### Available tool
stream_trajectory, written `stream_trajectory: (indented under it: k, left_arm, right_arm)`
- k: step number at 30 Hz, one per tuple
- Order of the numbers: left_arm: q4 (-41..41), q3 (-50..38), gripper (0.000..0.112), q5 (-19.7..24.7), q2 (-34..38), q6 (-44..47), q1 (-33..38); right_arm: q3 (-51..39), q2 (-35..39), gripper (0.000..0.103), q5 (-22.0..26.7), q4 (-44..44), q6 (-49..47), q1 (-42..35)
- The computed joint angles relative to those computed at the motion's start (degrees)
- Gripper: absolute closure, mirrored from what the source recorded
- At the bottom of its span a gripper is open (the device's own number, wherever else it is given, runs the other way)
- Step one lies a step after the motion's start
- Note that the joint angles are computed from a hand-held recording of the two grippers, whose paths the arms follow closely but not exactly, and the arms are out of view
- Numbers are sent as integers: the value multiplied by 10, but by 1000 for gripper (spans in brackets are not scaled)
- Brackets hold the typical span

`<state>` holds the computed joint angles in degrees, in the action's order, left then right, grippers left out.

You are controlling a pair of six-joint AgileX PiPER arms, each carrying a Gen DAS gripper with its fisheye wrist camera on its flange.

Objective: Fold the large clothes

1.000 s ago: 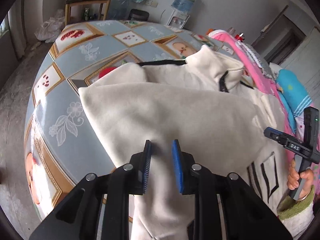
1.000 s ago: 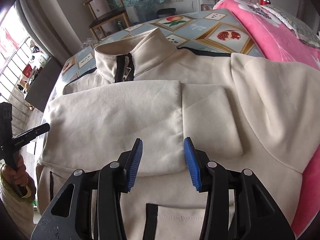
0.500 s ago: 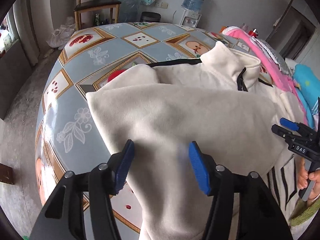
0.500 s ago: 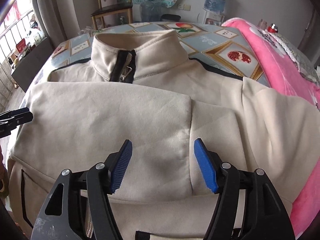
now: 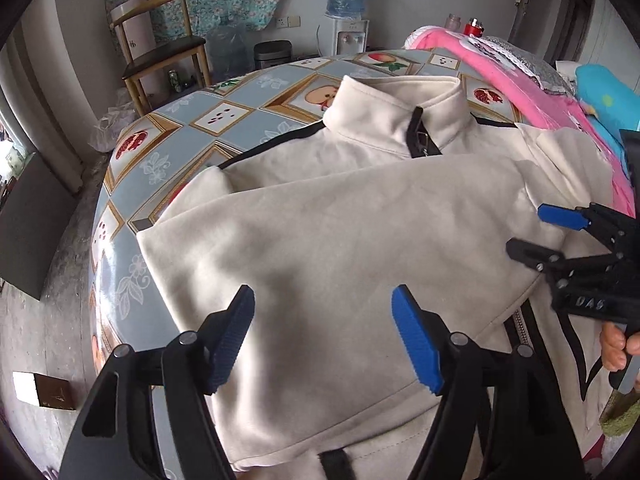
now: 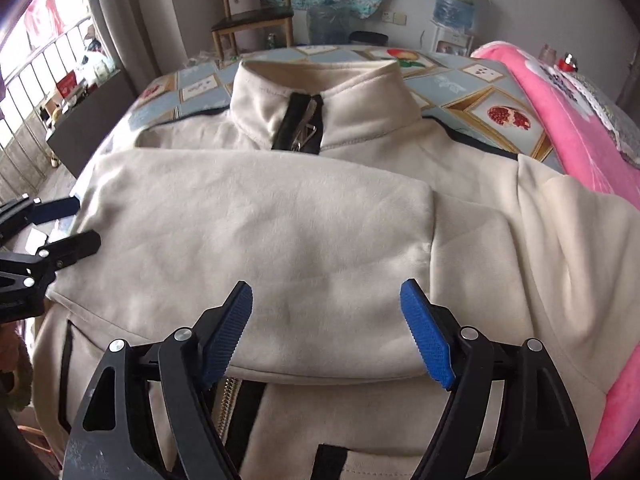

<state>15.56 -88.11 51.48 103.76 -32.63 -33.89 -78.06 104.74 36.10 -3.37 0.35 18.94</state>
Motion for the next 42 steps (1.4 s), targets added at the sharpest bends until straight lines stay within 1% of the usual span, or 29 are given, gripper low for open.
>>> stream_trajectory:
  k: [1,2,3,4,7,9,12,13,14,18,21,23,26,27,29,31,34,36,39,41,42]
  left_arm:
    - [3,-11,42,7,10,-6,-6]
    - [6,-22,42,15,19,-12,-11]
    - [6,-30,42,19,26,-17,-14]
    - [2,-35,41,21,31,-20,-15]
    - [-3,-49,40,26,43,-34,-18]
    - [-3,-61,40,32,52,-42,-20]
    - [-5,-74,39,39,66,-54,-19]
    - [-5,-77,38,40,70,-58,-19]
    - [-6,-79,38,41,74,-62,-18]
    - [5,-80,38,42,89,-73,-24]
    - [38,-77,35,41,93,-87,-38]
    - [39,-70,34,34,89,-90,-36]
    - [40,-60,33,21,85,-91,-33]
    - [42,-61,33,23,85,-92,-34]
    - [48,-61,33,27,83,-100,-36]
    - [59,-52,33,16,70,-110,-40]
    - [64,-58,33,17,66,-106,-44]
    - [62,-77,33,32,77,-97,-46]
    - [50,-99,33,44,97,-79,-44]
    - [42,-113,33,57,112,-73,-42]
    - [33,-111,33,54,114,-72,-38]
  right_arm:
    - [-2,10,27,4,-20,14,5]
    - [7,6,27,-8,-21,19,4]
    - [7,3,27,-3,-17,19,2]
    - [6,-2,27,4,-4,14,-2]
    - [31,-36,25,-16,40,-26,-12]
    - [41,-43,25,-23,32,-28,-9]
    - [39,-25,24,-13,10,-14,-1]
    - [46,-21,23,-15,-5,-2,4]
    - [57,-24,22,-32,-17,7,8]
    - [55,-37,22,-17,-10,11,7]
    - [67,-61,22,-29,-21,20,7]
    - [71,-64,21,-32,-19,14,5]
    - [75,-45,20,-27,-61,45,15]
    - [87,-49,20,-41,-77,53,19]
    - [85,-55,21,-28,-71,41,16]
    - [89,-77,20,-26,-55,25,4]
    - [100,-117,20,-25,-17,-22,-32]
    - [86,-129,20,-6,43,-81,-82]
    - [34,-125,20,41,108,-141,-179]
    - [-20,-109,20,78,147,-162,-254]
    - [-55,-94,20,102,166,-171,-290]
